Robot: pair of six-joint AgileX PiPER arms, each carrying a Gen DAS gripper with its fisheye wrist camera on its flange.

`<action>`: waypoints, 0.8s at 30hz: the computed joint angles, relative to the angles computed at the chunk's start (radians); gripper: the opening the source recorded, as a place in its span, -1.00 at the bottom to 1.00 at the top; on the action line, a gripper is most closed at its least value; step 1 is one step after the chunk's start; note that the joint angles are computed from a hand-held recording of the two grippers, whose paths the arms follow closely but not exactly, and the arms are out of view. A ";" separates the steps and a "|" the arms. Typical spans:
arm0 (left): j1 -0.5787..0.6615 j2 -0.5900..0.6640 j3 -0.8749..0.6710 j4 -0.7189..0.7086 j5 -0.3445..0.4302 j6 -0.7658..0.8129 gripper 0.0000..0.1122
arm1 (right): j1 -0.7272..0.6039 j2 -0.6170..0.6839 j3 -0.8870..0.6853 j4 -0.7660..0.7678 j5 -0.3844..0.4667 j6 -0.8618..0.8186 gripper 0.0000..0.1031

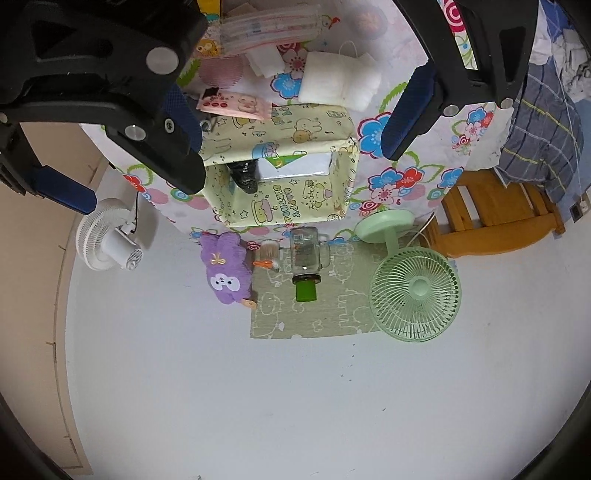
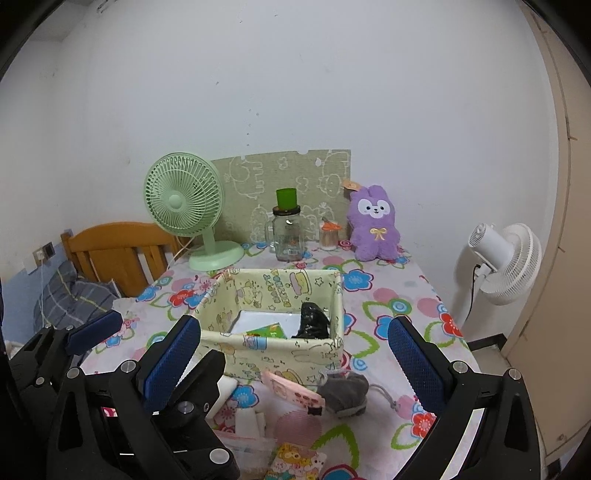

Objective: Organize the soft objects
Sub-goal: 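Withdraw both tools from the basket toward the remaining items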

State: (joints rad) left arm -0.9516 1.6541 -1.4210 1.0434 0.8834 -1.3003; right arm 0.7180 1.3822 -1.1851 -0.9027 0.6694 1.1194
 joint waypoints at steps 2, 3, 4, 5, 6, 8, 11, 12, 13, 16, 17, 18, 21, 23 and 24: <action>-0.008 -0.005 0.012 0.008 -0.002 -0.012 0.76 | 0.010 -0.012 0.016 -0.013 0.008 0.019 0.98; -0.009 -0.005 0.016 0.010 -0.006 -0.015 0.76 | 0.013 -0.017 0.023 -0.019 0.011 0.026 0.98; -0.014 -0.005 0.024 0.016 -0.008 -0.022 0.76 | 0.021 -0.020 0.030 -0.028 0.021 0.036 0.98; -0.018 -0.007 0.032 0.018 -0.012 -0.025 0.76 | 0.028 -0.021 0.033 -0.036 0.032 0.043 0.97; -0.019 -0.006 0.037 0.016 -0.017 -0.024 0.76 | 0.039 -0.022 0.039 -0.055 0.048 0.059 0.97; -0.026 -0.007 0.053 0.018 -0.020 -0.032 0.76 | 0.058 -0.024 0.053 -0.080 0.076 0.083 0.94; -0.035 -0.016 0.083 0.033 -0.029 -0.054 0.76 | 0.070 -0.039 0.087 -0.089 0.074 0.111 0.92; -0.035 -0.018 0.093 0.034 -0.037 -0.060 0.76 | 0.072 -0.043 0.098 -0.093 0.072 0.121 0.92; -0.035 -0.017 0.103 0.030 -0.045 -0.062 0.76 | 0.077 -0.045 0.109 -0.099 0.074 0.133 0.91; -0.035 -0.016 0.131 0.035 -0.068 -0.082 0.76 | 0.081 -0.046 0.138 -0.111 0.068 0.158 0.89; -0.035 -0.016 0.141 0.038 -0.076 -0.091 0.76 | 0.081 -0.048 0.151 -0.111 0.061 0.169 0.88; -0.035 -0.015 0.151 0.039 -0.083 -0.099 0.76 | 0.080 -0.049 0.164 -0.109 0.053 0.177 0.87; -0.039 -0.015 0.180 0.061 -0.100 -0.136 0.76 | 0.089 -0.047 0.194 -0.125 0.052 0.218 0.84; -0.036 -0.017 0.198 0.071 -0.120 -0.154 0.76 | 0.096 -0.048 0.213 -0.141 0.048 0.244 0.82; -0.035 -0.017 0.205 0.074 -0.127 -0.159 0.75 | 0.098 -0.047 0.219 -0.145 0.046 0.253 0.82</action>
